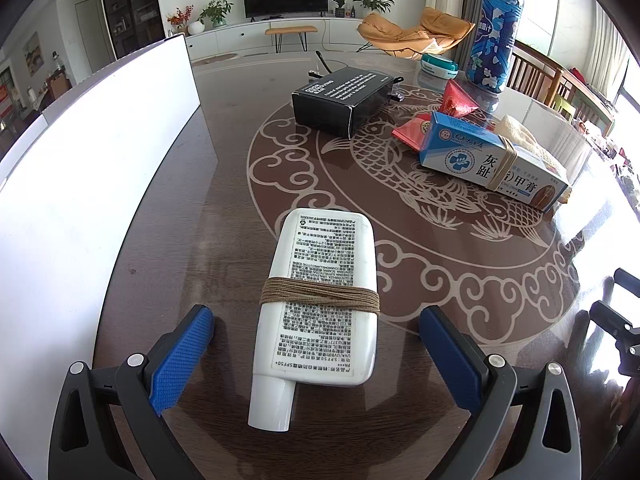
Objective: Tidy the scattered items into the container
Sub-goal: 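Lift the white bottle with the left tool while the right tool moves over the table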
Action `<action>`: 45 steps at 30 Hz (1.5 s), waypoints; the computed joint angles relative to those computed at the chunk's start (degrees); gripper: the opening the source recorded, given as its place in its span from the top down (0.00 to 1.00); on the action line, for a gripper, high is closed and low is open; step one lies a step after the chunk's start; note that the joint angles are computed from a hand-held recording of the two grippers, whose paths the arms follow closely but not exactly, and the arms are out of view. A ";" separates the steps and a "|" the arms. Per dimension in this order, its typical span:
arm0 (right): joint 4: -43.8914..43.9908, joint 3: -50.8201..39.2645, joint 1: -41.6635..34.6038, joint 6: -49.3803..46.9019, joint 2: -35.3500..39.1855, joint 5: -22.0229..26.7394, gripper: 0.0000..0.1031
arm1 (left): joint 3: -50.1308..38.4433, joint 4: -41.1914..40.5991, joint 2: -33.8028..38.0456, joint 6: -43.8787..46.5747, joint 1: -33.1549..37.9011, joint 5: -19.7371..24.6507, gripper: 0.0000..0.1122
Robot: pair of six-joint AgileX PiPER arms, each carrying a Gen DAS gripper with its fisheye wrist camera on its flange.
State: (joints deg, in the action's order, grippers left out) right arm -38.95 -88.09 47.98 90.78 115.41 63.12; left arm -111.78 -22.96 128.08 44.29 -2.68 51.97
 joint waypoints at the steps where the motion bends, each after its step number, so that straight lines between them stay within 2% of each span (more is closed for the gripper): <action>1: 0.04 0.01 -0.01 -0.04 -0.02 -0.05 0.00 | 0.03 0.00 -0.02 0.00 -0.01 -0.02 0.08; 3: 0.02 0.42 -0.08 -0.06 -0.28 -0.56 0.00 | 0.06 -0.03 -0.02 0.03 -0.01 -0.03 0.08; 7: -4.21 5.22 -1.91 5.66 -3.97 -5.65 0.00 | -0.13 -0.09 0.04 -0.02 0.04 0.17 0.08; 11: -6.38 2.19 -8.45 3.81 -5.71 -5.32 0.00 | -0.38 0.03 0.08 -0.19 0.02 0.32 0.08; 17: 2.93 -15.40 -18.36 -14.97 2.02 -0.84 0.00 | -0.63 0.07 0.16 -0.32 -0.04 0.48 0.08; 22: 8.08 -30.74 -18.46 -29.98 12.48 5.00 0.00 | -0.52 0.03 0.13 -0.26 -0.02 0.41 0.08; 25: 9.92 -32.87 -15.74 -36.11 14.57 4.12 0.00 | -0.48 0.02 0.11 -0.25 -0.01 0.40 0.08; 28: 10.27 -28.20 -11.92 -38.04 12.55 0.44 0.00 | -0.43 0.01 0.08 -0.24 -0.01 0.39 0.08; 33: 5.05 -12.12 -6.88 -27.29 4.53 -6.56 0.00 | -0.36 -0.02 0.06 -0.22 -0.01 0.34 0.08; 37: 5.92 -0.07 -5.30 -22.74 -1.14 -15.58 0.00 | -0.37 0.09 0.06 -0.34 -0.05 0.26 0.08; 45: 2.06 5.48 -0.50 -17.21 -3.21 -15.70 0.00 | -0.25 0.12 -0.04 -0.39 -0.06 0.18 0.08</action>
